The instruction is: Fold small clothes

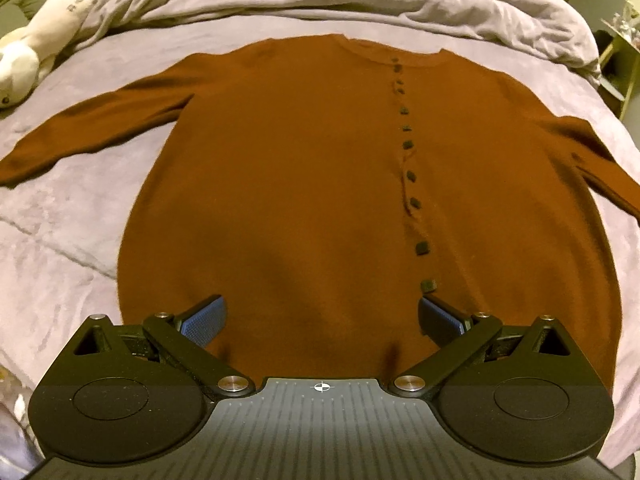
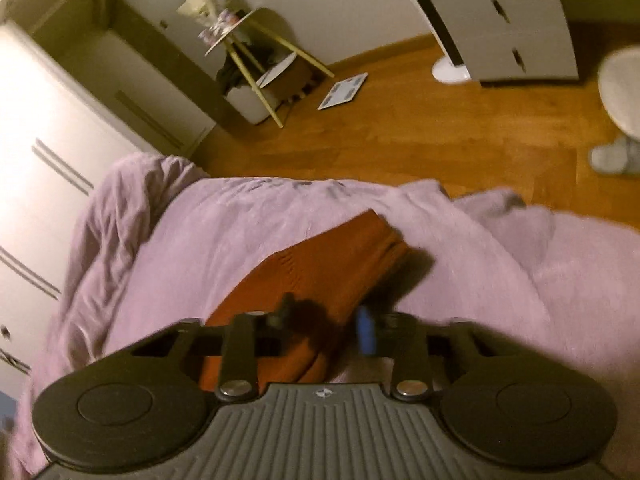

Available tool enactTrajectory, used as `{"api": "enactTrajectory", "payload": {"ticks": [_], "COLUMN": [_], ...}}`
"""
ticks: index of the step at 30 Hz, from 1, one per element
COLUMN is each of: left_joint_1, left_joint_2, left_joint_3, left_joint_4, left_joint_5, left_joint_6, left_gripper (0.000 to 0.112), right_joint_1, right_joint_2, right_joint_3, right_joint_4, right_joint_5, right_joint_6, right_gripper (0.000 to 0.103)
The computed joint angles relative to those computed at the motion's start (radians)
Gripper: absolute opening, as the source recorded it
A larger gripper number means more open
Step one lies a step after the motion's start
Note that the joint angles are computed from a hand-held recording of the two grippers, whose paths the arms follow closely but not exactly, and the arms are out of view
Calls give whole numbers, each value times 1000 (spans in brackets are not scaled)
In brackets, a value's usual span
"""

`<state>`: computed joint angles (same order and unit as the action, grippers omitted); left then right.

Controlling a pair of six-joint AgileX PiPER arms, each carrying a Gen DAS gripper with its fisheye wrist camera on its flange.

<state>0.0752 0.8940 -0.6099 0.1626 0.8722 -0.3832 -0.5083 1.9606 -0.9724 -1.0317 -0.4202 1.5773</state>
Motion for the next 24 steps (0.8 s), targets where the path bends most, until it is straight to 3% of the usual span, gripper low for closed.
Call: {"api": "enactTrajectory", "payload": {"ticks": [3, 6, 9, 12, 14, 15, 16, 18, 22, 24], "left_joint_1": [82, 223, 333, 376, 396, 396, 403, 405, 333, 303], "left_joint_2": [-14, -39, -34, -4, 32, 54, 90, 176, 410, 528], "left_joint_3": [-1, -1, -22, -50, -69, -76, -89, -112, -201, -246], "left_joint_4": [-46, -174, -340, -485, -601, -646, -712, -837, -1008, -1103], "left_joint_5": [-7, -49, -75, -102, -119, -121, -115, -107, -114, -115], "left_joint_6": [102, 301, 496, 636, 738, 775, 831, 942, 1047, 1057], "left_gripper": [103, 103, 103, 103, 103, 103, 103, 103, 103, 103], "right_joint_1": [49, 179, 368, 589, 715, 773, 812, 856, 822, 775], "right_joint_2": [-92, -259, -392, -443, -430, -418, -411, -388, -394, -392], "right_joint_3": [-6, 56, 149, 168, 182, 198, 216, 252, 348, 405], "right_joint_4": [-6, 124, 228, 118, 63, 96, 169, 264, 226, 217], "right_joint_5": [78, 82, -36, -43, -47, -30, -11, 19, 9, -31], "right_joint_6": [-42, -336, -592, -601, -566, -586, -638, -656, -496, -494], "right_gripper": [5, 5, 5, 9, 31, 48, 52, 52, 52, 52]}}
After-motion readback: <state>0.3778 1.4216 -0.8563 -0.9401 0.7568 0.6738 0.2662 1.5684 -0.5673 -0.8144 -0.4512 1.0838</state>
